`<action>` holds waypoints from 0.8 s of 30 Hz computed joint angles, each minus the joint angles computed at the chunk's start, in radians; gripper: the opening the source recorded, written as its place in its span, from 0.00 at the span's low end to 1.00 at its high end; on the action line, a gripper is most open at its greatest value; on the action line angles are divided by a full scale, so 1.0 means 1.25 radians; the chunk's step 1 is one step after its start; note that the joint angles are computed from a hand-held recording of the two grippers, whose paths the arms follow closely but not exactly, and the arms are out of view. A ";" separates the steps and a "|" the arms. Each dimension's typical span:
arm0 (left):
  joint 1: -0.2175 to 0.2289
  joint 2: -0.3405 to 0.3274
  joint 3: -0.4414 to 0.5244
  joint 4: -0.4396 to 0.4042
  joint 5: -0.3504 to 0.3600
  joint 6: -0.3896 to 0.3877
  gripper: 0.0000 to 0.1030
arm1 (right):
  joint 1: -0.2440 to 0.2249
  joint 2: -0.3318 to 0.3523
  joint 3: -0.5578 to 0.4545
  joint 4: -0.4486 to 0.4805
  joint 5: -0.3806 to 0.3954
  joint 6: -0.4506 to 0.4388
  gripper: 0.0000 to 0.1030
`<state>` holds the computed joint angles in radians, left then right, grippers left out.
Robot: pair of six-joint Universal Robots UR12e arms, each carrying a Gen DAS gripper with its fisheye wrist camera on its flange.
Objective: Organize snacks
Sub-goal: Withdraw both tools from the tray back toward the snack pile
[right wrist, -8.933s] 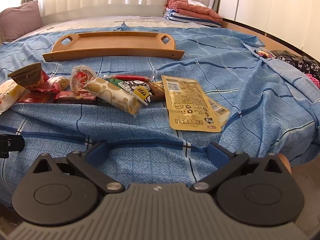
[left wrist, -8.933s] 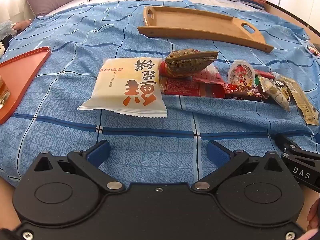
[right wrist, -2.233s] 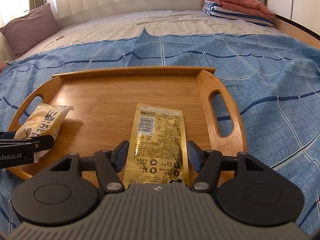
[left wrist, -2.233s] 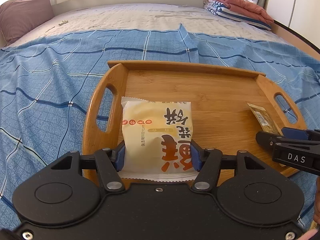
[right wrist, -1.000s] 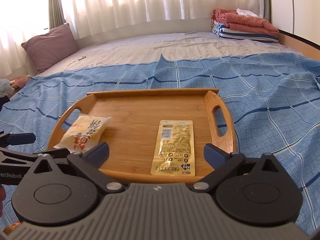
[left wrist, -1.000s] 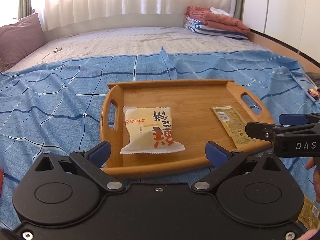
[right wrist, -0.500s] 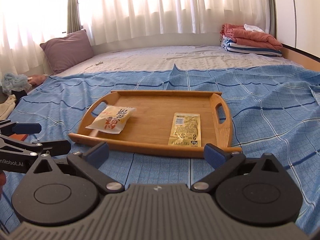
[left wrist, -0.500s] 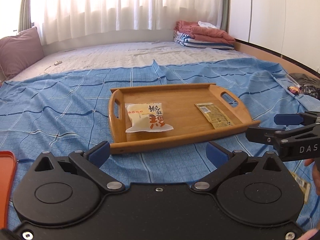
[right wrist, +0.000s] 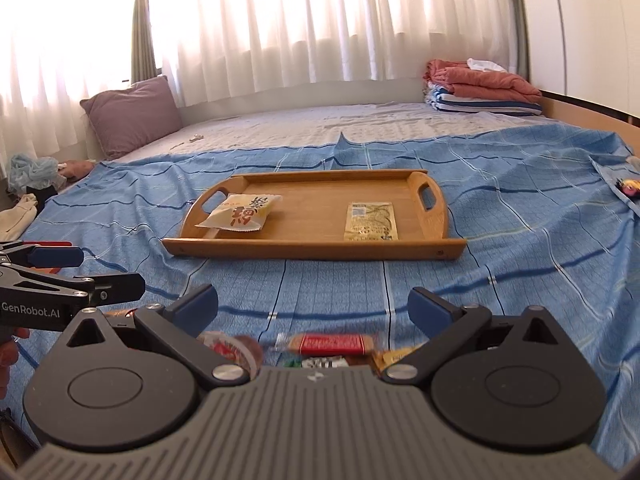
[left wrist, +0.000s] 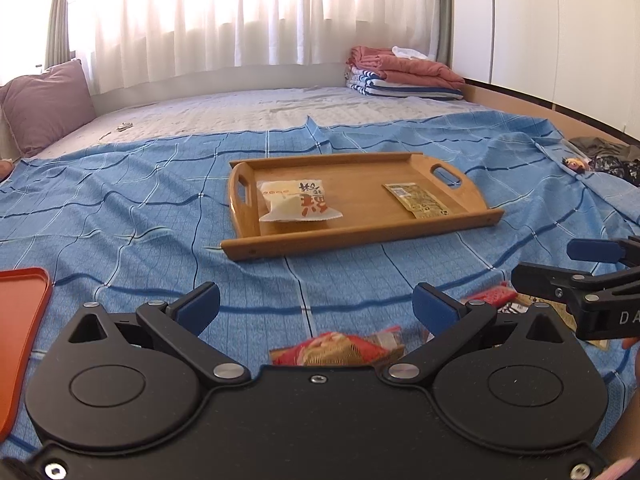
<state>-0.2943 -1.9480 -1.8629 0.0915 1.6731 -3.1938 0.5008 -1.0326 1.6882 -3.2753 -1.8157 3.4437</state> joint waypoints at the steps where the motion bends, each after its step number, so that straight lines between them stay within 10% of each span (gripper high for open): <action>1: -0.001 0.001 -0.005 0.003 0.003 -0.003 1.00 | 0.004 -0.001 0.006 -0.007 -0.007 0.007 1.00; 24: -0.016 -0.018 -0.027 0.012 0.057 -0.152 1.00 | 0.078 0.040 0.020 -0.036 -0.217 0.136 1.00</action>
<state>-0.3146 -1.9711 -1.8967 0.1069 1.7442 -3.3844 0.5982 -0.9820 1.7127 -3.3204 -2.0875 3.6137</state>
